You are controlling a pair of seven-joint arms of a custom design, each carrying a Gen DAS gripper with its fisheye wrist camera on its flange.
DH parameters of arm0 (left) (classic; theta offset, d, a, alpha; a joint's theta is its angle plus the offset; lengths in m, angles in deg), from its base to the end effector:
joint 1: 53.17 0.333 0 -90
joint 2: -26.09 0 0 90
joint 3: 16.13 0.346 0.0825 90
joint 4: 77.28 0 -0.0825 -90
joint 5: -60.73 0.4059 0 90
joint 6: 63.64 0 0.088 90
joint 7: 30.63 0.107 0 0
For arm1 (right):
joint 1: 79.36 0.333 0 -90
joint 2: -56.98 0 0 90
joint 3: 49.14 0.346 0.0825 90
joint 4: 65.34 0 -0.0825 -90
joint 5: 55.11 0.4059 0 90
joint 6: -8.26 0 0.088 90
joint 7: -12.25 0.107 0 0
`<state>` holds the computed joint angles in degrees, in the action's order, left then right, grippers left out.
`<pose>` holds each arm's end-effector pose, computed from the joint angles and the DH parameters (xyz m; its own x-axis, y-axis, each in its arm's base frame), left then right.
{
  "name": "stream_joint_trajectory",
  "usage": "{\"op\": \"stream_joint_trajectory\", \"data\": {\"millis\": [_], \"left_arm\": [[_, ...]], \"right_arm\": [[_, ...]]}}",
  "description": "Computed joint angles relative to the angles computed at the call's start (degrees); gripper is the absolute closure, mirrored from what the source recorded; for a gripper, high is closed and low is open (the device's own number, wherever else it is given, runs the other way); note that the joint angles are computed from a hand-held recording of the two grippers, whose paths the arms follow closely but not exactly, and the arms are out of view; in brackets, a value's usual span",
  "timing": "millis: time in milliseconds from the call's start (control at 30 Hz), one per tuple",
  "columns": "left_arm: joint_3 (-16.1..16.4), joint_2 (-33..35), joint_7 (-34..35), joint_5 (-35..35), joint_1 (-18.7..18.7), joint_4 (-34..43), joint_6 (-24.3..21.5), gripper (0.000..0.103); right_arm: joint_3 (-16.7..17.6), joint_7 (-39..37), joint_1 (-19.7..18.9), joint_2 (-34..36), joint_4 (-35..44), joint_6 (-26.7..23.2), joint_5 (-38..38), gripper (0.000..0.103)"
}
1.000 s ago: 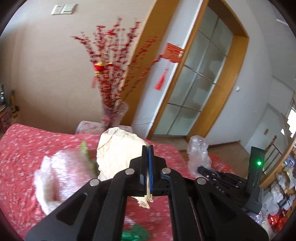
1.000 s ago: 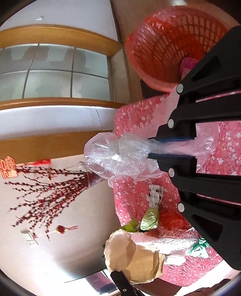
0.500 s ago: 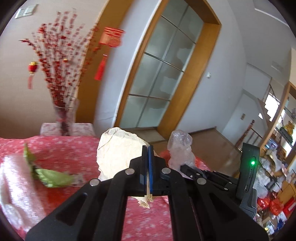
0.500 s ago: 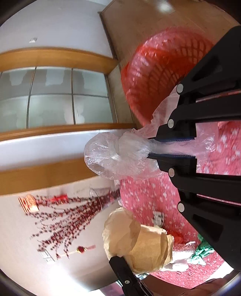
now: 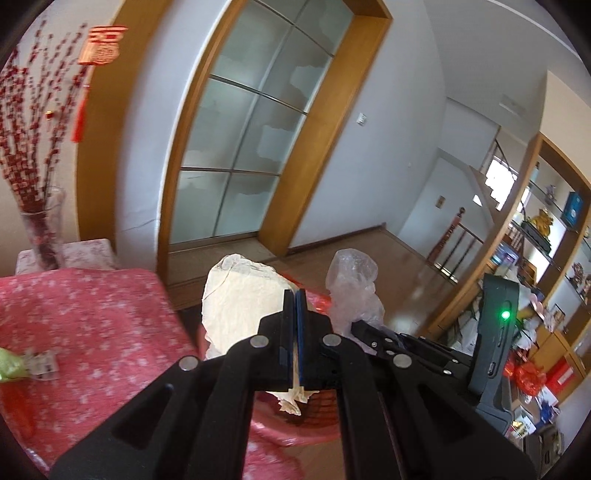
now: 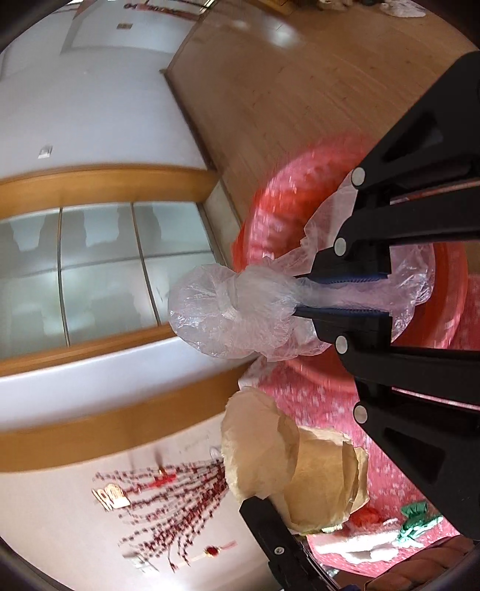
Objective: Collect trash
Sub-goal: 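Carry the clear bag and beige paper over the wastebasket and open both grippers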
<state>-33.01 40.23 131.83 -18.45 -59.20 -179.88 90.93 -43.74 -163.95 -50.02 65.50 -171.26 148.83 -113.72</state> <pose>0.6504 -0.2207 0.4888 -0.6202 -0.6947 0.3643 -0.5659 0.0746 -0.8211 0.5462 0.3749 0.5132 -0.2768 -0.9469 -0.1639 -0.5755 0.2999 -0.7609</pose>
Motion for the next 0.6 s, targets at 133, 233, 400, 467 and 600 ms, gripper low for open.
{"op": "stream_joint_trajectory", "data": {"millis": [133,233,400,467,600], "left_arm": [[-0.90,1.89,-0.30,1.15,-1.08,1.83,-0.44,0.100],[-1.54,3.68,-1.55,2.73,-1.64,3.24,-0.41,0.100],[-2.34,6.04,-5.42,6.76,-1.86,4.75,-0.53,0.100],[-2.56,7.00,-7.43,8.57,-1.87,5.42,-0.26,0.100],[-2.71,8.66,-11.75,12.39,-1.32,6.45,-0.59,0.098]], "right_arm": [[-0.24,1.14,-0.78,-1.56,-2.38,-0.59,0.34,0.092],[-0.07,1.84,-1.39,-2.04,-3.32,-0.76,0.59,0.092],[0.05,1.59,-2.21,-1.82,-3.49,-0.51,1.31,0.091],[0.03,1.51,-2.29,-1.56,-3.13,-0.56,1.53,0.091],[-0.27,2.04,-2.55,-1.28,-3.28,0.44,1.46,0.082]]}}
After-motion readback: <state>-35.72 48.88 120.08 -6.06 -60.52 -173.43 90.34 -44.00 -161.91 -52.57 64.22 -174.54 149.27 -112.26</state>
